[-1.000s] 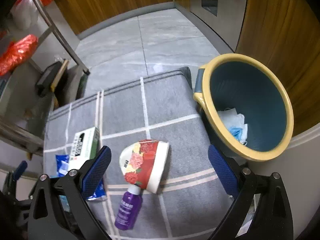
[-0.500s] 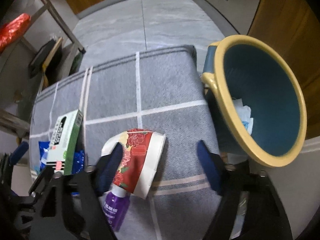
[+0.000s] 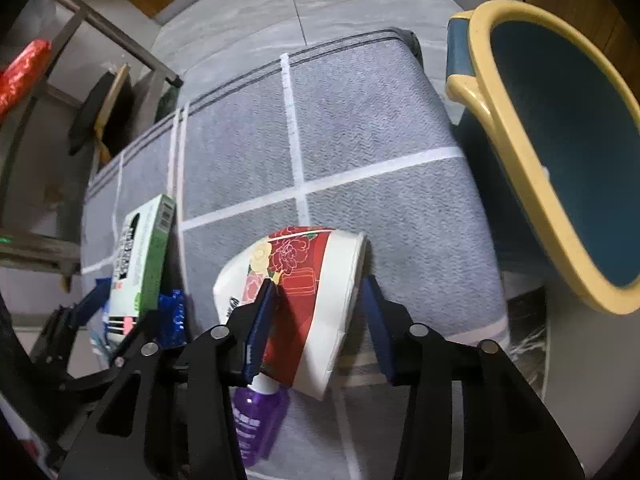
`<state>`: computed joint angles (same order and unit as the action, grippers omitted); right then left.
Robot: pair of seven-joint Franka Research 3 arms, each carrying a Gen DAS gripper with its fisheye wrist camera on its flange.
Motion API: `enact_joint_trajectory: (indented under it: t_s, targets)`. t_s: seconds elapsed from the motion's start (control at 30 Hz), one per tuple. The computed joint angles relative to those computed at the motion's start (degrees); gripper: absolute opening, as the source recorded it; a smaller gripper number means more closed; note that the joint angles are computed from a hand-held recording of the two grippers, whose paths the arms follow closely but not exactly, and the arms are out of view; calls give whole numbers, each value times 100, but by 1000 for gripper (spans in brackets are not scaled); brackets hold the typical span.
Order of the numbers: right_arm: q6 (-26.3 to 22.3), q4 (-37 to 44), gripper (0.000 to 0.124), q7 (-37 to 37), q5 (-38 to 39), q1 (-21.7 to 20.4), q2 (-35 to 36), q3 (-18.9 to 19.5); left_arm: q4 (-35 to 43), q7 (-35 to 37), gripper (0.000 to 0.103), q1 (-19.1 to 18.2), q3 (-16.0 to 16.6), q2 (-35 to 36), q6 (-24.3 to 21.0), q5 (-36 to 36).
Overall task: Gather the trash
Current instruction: 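Grasp the COLTAIN medicine box with the left gripper while the right grasps the red floral cup, then carry the medicine box over the bin with the left gripper while the right carries the cup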
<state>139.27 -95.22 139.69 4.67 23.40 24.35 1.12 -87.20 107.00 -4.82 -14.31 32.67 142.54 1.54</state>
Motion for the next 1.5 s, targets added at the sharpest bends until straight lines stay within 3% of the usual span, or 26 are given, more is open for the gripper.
enact_joint_trajectory:
  t_s: [0.1,0.27,0.3,0.33,0.43,0.57,0.67,0.7,0.73,0.8,1.07,1.17,1.3,1.5]
  targets:
    - [173,-49,23,-30,82,-23,-27,26,48,-36,78,48,-30,4,-92,-105]
    - [462,-105,10,-159,146,-32,-102,52,140,-130,73,42,9,48,-103,-113]
    - [498,-98,7,-189,115,-17,-112,44,108,-108,49,49,5,28,-31,-101]
    - [529,-71,6,-223,57,8,-116,31,151,-29,40,49,-10,51,-4,-71]
    - [564,0,4,-252,-91,70,-129,-14,189,91,31,81,-63,47,-34,-97]
    - [644,-54,4,-277,-176,88,-202,-35,263,2,29,106,-40,97,-167,-208]
    - [679,-105,4,-306,-192,82,-259,-22,312,-139,29,60,55,125,-114,-128]
    - [686,-121,4,-331,-202,78,-275,-19,326,-184,36,53,73,134,-41,-105]
    - [666,-108,4,-340,-257,96,-280,-32,420,-229,56,66,60,188,-78,-134]
    - [643,-86,4,-340,-300,107,-278,-39,515,-338,78,70,58,256,7,-166]
    - [670,-131,4,-334,-450,111,-352,-86,1570,-705,80,-265,317,970,-685,341]
    - [819,-250,4,-344,-431,60,-461,-80,1895,-804,72,-244,289,1200,-1001,314]
    - [906,-303,4,-295,-579,60,-550,-123,1686,-648,71,-175,210,1079,-738,311]
    - [1104,-460,4,-138,-652,19,-729,-169,974,-454,70,-278,218,568,126,659]
